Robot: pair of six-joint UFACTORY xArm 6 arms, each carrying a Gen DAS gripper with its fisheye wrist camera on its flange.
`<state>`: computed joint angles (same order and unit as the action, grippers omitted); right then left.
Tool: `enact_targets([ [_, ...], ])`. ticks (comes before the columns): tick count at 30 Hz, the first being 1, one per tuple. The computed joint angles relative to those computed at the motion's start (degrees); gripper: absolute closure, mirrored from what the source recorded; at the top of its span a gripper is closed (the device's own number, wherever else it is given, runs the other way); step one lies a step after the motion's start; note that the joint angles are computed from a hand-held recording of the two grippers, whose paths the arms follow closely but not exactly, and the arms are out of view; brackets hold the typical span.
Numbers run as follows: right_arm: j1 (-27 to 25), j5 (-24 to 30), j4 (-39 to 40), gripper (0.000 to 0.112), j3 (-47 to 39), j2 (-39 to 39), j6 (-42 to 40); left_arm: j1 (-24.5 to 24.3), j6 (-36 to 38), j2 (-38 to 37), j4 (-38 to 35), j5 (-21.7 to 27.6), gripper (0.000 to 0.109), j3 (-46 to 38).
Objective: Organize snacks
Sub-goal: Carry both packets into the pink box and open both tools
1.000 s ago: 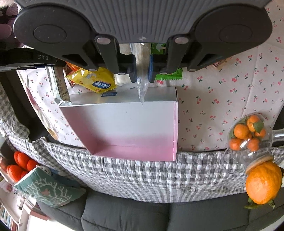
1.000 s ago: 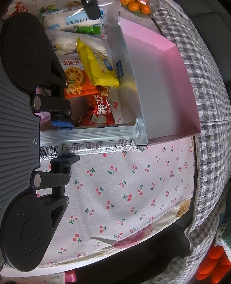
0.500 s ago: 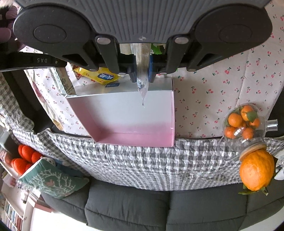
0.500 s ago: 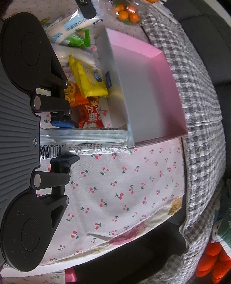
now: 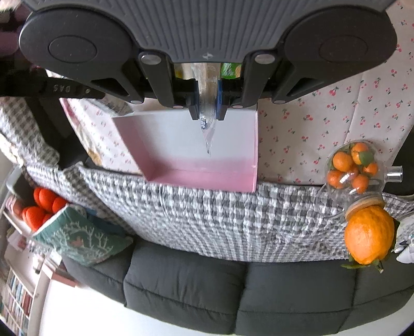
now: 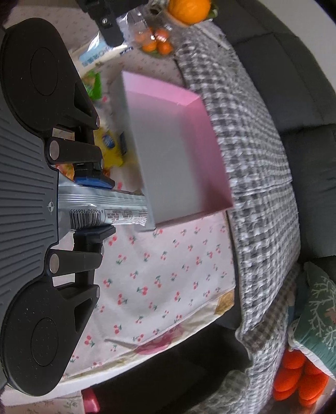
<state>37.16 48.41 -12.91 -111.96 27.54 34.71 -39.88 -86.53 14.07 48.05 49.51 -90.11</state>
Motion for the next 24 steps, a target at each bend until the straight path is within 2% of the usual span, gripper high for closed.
enact_targets([
  [7, -0.9, -1.0, 3.5, 0.088, -7.7, 4.9, 1.1, 1.4, 1.2, 3.9, 2.1, 0.3, 0.097, -5.6],
  [8, -1.1, -1.0, 4.2, 0.097, -8.4, 5.4, 1.0, 1.7, 1.2, 4.4, 2.0, 0.3, 0.097, -6.1],
  [10, -1.8, 0.1, 7.4, 0.099, -10.7, 6.9, -0.6, 2.4, -0.1, 4.5, 1.6, -0.7, 0.097, -5.8],
  [12, -2.4, 0.4, 8.9, 0.097, -11.1, 7.1, -0.6, 2.8, -0.7, 3.9, 0.5, -2.2, 0.097, -4.3],
  [14, -2.7, 0.1, 7.9, 0.091, -10.0, 6.4, -0.6, 2.9, -0.7, 3.2, -1.1, -2.9, 0.097, -2.9],
  [16, -3.0, 0.6, 6.8, 0.089, -9.0, 5.9, -0.7, 3.0, -1.2, 2.0, -2.7, -3.9, 0.097, -1.0],
  [19, -3.7, 3.1, 8.8, 0.071, -8.4, 5.9, -3.1, 3.1, -1.5, 0.7, -4.6, -5.4, 0.097, 1.1],
  [24, -3.8, 10.9, 8.0, 0.071, -10.8, 8.6, -4.9, 2.2, 0.0, 0.5, -5.1, -4.4, 0.097, 1.2],
])
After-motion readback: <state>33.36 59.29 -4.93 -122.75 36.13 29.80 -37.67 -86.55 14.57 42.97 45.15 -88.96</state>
